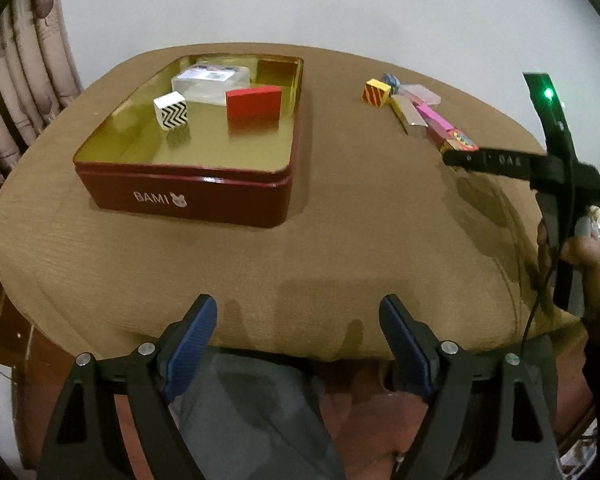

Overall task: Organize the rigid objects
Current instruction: 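Grasp the gold lipstick with the right gripper, then carry the gold lipstick into the tin and open the right gripper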

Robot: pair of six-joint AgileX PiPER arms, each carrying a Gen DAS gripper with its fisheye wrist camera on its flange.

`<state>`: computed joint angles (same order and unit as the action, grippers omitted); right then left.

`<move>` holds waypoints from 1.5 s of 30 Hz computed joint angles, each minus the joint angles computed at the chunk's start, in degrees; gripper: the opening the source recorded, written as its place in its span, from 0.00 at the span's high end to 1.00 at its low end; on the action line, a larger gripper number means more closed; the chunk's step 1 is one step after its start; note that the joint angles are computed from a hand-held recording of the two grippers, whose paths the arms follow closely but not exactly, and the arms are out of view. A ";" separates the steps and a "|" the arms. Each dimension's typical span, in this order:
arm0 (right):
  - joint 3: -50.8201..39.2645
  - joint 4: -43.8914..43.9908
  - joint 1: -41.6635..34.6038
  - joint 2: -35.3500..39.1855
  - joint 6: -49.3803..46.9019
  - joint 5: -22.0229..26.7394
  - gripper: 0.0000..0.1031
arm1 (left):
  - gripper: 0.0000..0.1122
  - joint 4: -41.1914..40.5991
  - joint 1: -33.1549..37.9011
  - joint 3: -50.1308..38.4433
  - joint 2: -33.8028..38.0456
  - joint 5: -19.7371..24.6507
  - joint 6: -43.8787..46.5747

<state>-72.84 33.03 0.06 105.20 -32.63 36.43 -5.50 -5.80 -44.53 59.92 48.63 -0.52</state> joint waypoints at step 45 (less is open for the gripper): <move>-26.91 -0.71 15.46 5.95 20.18 18.66 0.81 | 0.25 -8.12 18.58 -1.22 -4.61 10.93 11.38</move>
